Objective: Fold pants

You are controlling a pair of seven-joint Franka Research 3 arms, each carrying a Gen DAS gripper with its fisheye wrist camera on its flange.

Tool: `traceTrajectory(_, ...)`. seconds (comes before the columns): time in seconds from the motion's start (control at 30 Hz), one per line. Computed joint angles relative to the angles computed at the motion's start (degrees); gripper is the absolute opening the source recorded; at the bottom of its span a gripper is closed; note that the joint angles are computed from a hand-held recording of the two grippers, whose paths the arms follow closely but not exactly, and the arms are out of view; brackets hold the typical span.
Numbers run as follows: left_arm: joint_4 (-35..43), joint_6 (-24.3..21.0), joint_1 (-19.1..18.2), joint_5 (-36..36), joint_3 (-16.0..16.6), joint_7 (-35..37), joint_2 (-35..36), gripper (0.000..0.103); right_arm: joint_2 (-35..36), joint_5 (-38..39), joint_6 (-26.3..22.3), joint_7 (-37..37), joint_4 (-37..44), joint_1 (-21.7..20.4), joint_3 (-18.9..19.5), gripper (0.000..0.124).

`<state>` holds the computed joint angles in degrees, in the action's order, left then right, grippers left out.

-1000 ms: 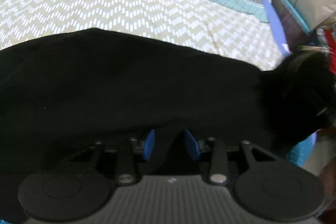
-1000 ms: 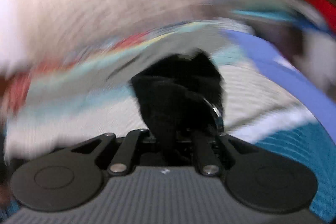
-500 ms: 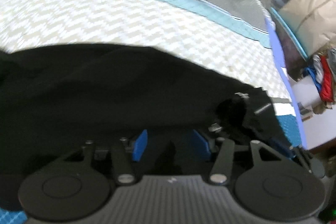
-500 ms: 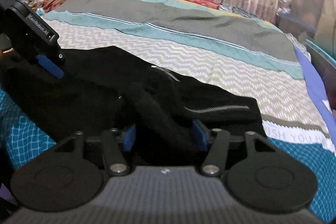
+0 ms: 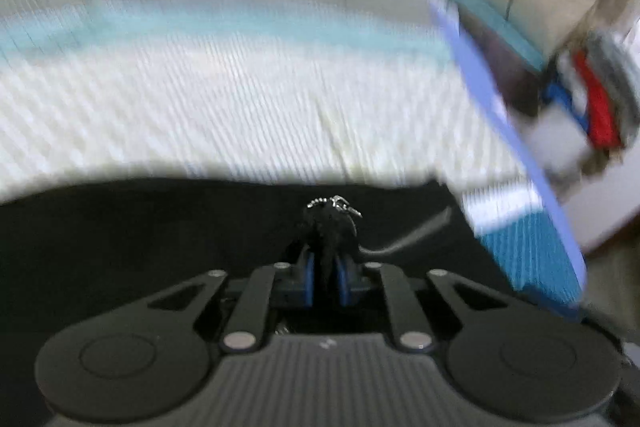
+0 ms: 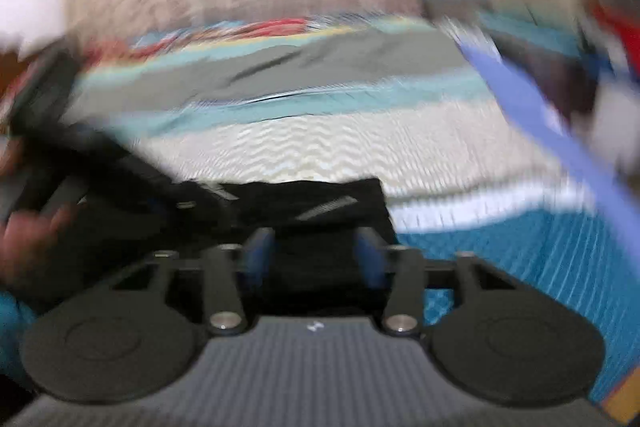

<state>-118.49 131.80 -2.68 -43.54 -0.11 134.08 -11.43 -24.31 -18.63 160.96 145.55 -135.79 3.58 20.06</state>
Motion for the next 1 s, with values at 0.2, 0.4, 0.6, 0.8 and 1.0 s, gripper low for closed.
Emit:
traceTrajectory(0.2,-1.60,3.60,1.21,13.27,-2.19,-6.55,2.67,0.031,8.77,0.14,-4.43,-1.05,4.48,3.89,-0.95,0.021)
traceTrajectory(0.4,-1.50,-2.63,2.72,5.21,2.45,-1.33,-2.04,0.048,5.07,-7.39,-2.04,8.31,4.05,3.47,-0.58,0.024)
traceTrajectory(0.6,-5.92,-9.08,8.59,-0.08,12.18,7.96,-8.34,0.077,12.81,-2.07,7.02,5.53,9.03,8.73,-1.43,0.025)
traceTrajectory(0.8,-3.79,-9.26,18.30,-1.17,17.95,3.94,-5.53,0.095,30.98,16.28,2.46,-16.50,27.10,20.62,-4.76,0.022)
traceTrajectory(1.0,5.41,-12.66,24.70,-7.70,18.79,-1.24,7.00,0.099,47.38,24.48,-8.34,-25.77,51.41,25.51,-3.61,0.019)
